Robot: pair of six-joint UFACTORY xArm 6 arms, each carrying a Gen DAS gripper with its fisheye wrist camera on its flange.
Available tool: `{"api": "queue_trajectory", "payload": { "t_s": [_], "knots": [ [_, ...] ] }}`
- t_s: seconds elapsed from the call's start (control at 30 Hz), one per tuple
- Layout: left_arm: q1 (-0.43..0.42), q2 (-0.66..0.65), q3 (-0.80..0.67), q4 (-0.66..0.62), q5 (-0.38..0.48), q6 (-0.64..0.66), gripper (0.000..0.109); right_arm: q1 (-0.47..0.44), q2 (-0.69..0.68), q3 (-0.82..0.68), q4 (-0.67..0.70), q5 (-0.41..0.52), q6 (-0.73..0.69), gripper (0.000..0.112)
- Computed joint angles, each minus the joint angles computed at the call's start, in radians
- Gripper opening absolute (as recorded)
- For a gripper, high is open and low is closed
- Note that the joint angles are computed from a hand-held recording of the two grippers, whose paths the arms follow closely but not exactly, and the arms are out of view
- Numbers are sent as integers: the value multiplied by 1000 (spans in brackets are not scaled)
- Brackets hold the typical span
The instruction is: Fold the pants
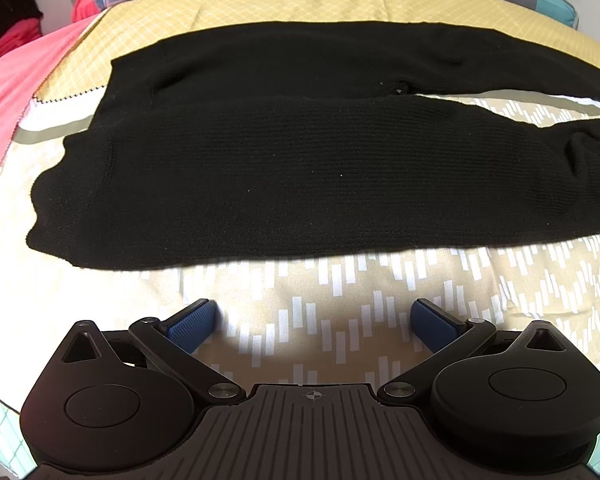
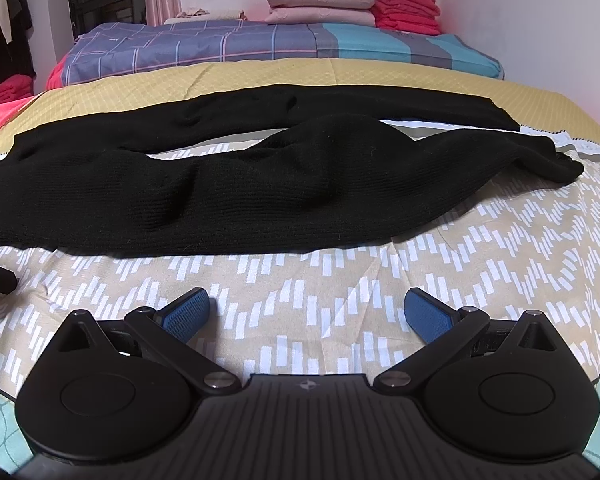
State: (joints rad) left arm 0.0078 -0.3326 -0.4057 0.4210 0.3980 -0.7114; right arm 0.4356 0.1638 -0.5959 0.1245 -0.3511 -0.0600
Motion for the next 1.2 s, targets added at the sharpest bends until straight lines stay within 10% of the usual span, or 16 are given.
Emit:
{"api": "queue_trajectory", "payload": {
  "t_s": [1.2],
  "knots": [
    [4, -39, 45, 101, -50, -79, 103, 39, 5, 4, 115, -28, -74, 103]
  ]
}}
